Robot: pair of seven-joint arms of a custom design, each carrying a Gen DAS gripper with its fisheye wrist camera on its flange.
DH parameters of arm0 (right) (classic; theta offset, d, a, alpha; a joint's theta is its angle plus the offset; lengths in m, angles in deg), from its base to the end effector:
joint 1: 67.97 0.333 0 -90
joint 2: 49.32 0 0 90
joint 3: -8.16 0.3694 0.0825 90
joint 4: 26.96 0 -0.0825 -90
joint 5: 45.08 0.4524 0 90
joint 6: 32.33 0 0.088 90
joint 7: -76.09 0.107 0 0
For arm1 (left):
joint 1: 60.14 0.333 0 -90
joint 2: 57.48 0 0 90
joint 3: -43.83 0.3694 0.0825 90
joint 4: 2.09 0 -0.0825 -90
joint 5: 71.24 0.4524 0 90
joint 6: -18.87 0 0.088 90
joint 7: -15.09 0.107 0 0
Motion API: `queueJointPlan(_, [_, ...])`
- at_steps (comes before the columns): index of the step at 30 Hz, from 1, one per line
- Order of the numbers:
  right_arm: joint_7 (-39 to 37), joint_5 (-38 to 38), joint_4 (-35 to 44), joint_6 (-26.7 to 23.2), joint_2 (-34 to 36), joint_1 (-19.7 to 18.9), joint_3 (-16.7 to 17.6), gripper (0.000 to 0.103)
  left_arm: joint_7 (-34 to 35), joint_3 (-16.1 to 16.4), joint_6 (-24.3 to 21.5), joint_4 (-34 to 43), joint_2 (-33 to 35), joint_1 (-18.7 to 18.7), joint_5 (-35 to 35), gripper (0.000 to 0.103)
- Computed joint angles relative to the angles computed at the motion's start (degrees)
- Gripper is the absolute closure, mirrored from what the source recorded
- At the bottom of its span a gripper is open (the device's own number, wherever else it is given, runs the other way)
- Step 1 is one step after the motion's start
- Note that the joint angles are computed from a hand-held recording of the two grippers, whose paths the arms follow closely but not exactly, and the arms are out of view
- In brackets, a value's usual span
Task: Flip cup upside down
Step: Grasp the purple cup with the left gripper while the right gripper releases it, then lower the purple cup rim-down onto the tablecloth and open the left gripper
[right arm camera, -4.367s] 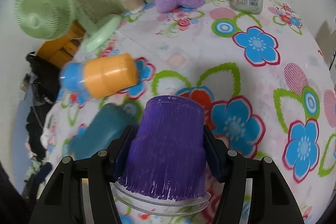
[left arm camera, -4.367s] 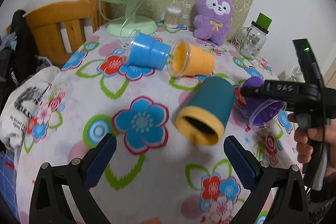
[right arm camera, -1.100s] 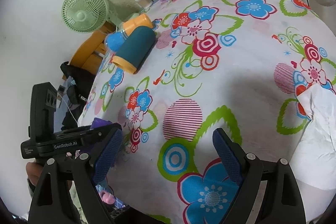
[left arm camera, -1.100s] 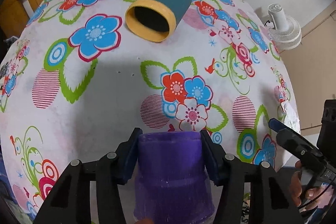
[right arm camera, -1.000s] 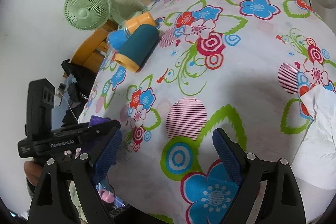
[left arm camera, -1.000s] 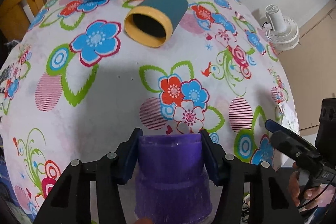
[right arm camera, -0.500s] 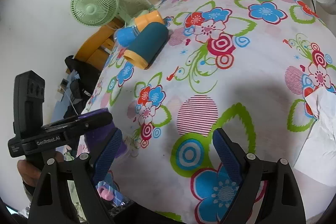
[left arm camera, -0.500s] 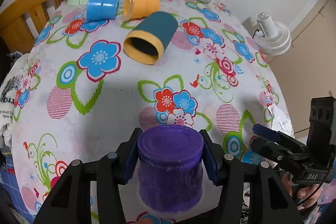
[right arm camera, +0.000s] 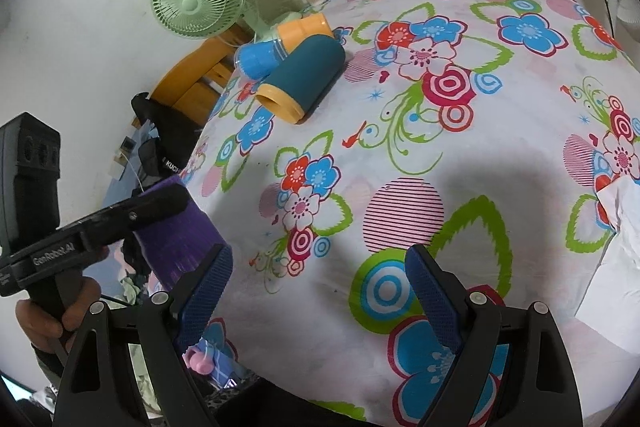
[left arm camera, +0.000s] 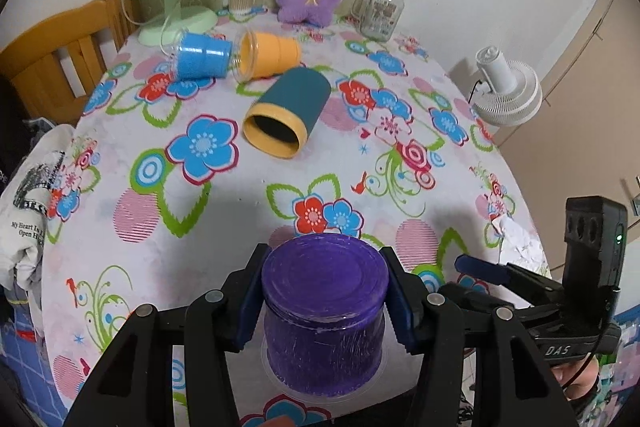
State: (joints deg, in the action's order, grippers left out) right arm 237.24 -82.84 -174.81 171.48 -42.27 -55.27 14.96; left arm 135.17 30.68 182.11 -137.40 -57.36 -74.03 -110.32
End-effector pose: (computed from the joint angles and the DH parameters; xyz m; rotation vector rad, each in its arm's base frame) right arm 0.4545 0.2413 0.3013 -1.4849 1.7965 0.0115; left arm 0.5308 -0.2331 0.3759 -1.6321 2.4286 -0.8536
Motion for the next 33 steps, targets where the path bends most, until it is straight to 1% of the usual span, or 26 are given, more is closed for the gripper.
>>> queueJointPlan(10, [0.5,-0.9,0.55,-0.41,0.29,-0.06,0.39,0.013,0.4,0.16,1.22,-0.43,-0.6,-0.27,-1.45,0.047])
queueJointPlan(26, [2.31,-3.32,1.48,-0.83,0.93,-0.8,0.89,0.013,0.31,0.22,1.14,0.0,-0.3,-0.11,-1.65,0.047])
queueJointPlan(30, [2.54,-3.53,1.53,-0.86,0.97,-0.9,0.97,0.013,0.6,0.13,2.22,0.11,-0.21,-0.12,-2.44,0.047])
queueJointPlan(33, [3.11,-4.28,1.73,-0.98,1.09,-1.14,1.1,0.013,-0.5,0.02,3.23,0.09,-0.03,-0.17,-1.5,0.047])
